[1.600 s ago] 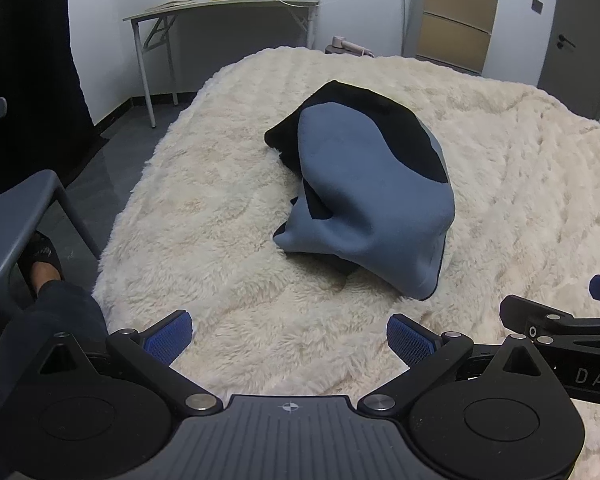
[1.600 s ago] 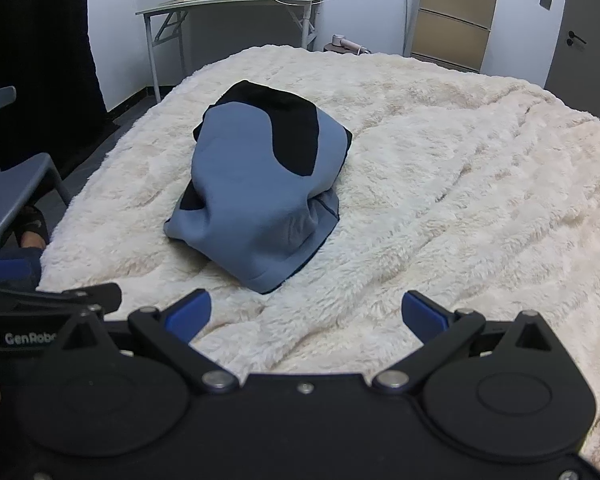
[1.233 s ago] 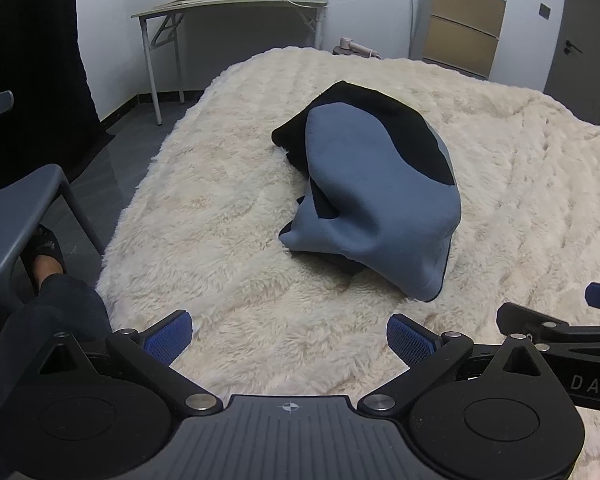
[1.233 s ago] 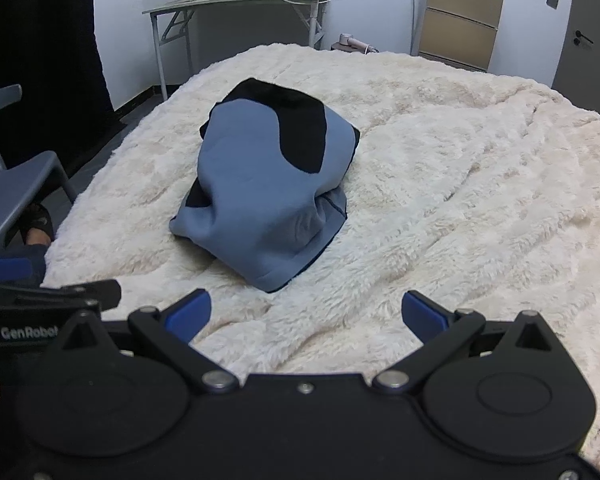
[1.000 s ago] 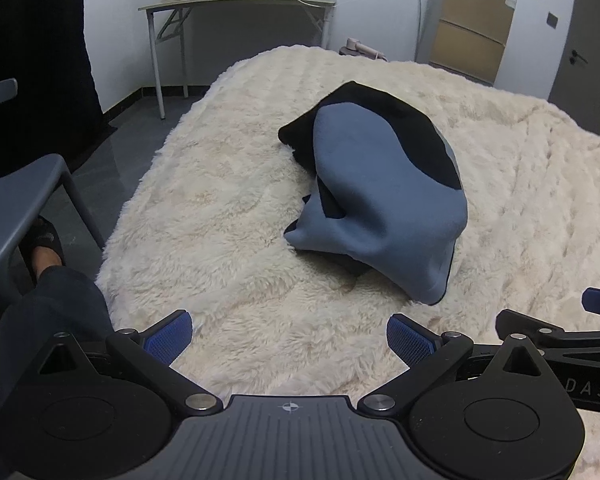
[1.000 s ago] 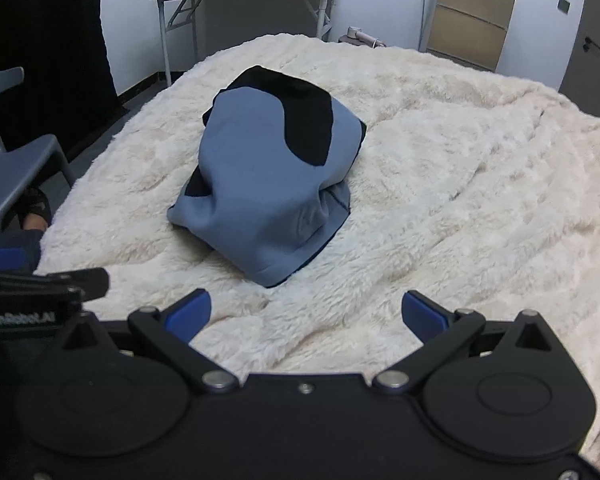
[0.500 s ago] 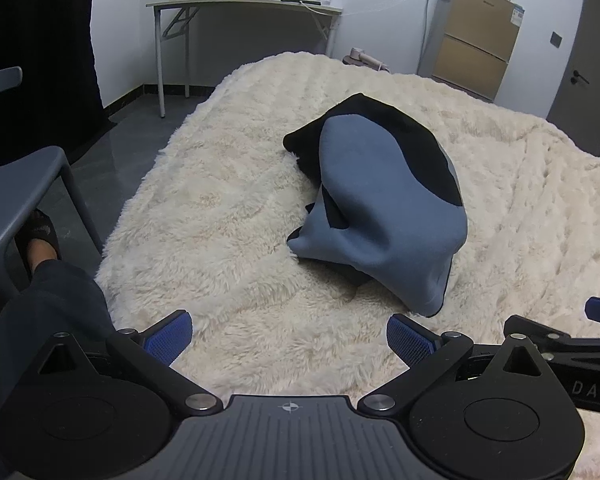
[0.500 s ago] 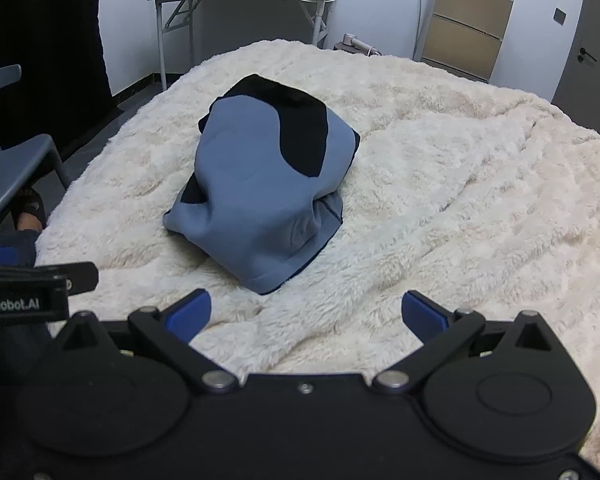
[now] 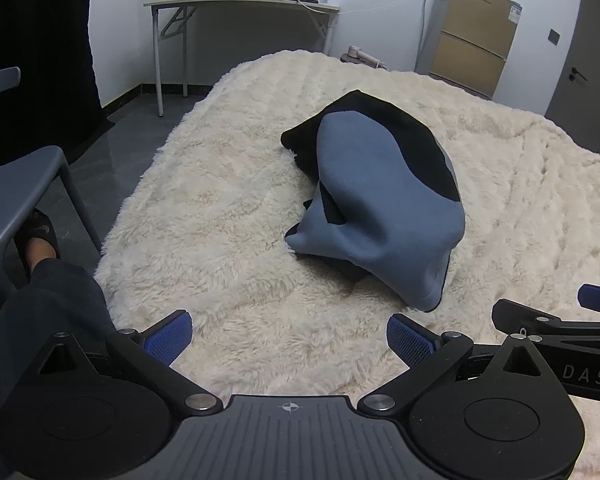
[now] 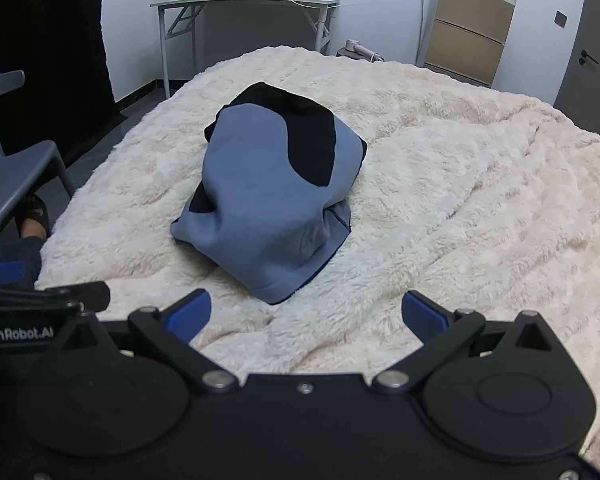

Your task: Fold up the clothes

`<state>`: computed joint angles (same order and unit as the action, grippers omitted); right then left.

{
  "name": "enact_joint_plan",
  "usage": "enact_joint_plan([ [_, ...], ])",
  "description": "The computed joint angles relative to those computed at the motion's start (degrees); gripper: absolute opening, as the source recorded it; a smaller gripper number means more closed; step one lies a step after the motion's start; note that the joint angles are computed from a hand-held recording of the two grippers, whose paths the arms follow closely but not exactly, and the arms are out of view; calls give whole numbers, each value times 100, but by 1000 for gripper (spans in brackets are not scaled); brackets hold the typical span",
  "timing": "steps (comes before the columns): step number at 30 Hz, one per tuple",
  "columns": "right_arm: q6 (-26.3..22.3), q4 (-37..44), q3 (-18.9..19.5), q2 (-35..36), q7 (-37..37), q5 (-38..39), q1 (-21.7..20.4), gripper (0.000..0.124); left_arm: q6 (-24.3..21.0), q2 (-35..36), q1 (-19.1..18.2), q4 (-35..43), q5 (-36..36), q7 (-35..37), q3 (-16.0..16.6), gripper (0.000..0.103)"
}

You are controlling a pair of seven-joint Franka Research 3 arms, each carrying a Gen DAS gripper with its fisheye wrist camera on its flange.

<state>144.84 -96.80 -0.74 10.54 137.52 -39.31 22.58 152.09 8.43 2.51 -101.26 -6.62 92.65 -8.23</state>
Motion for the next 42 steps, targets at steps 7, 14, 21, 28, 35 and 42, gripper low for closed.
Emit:
enact_joint_plan([
  [7, -17, 5, 4, 0, -67, 13, 4, 103, 59, -32, -6, -46, 38, -29, 6, 103],
  [14, -73, 79, 6, 31, -95, 11, 29, 103, 41, -34, 16, -33, -51, 35, 3, 103],
  [21, -78, 80, 10, 21, -106, -2, 47, 103, 51, -31, 20, -26, -57, 20, 12, 103],
  [28, -70, 53, 25, -8, -96, -10, 52, 103, 61, -46, 39, -27, -139, 44, 6, 103],
  [35, -87, 152, 17, 56, -153, 33, 47, 103, 76, -58, 44, -29, -173, 71, 11, 103],
  [42, -73, 167, -3, 68, -153, 36, 68, 103, 76, -49, 36, -2, -137, 29, 16, 103],
])
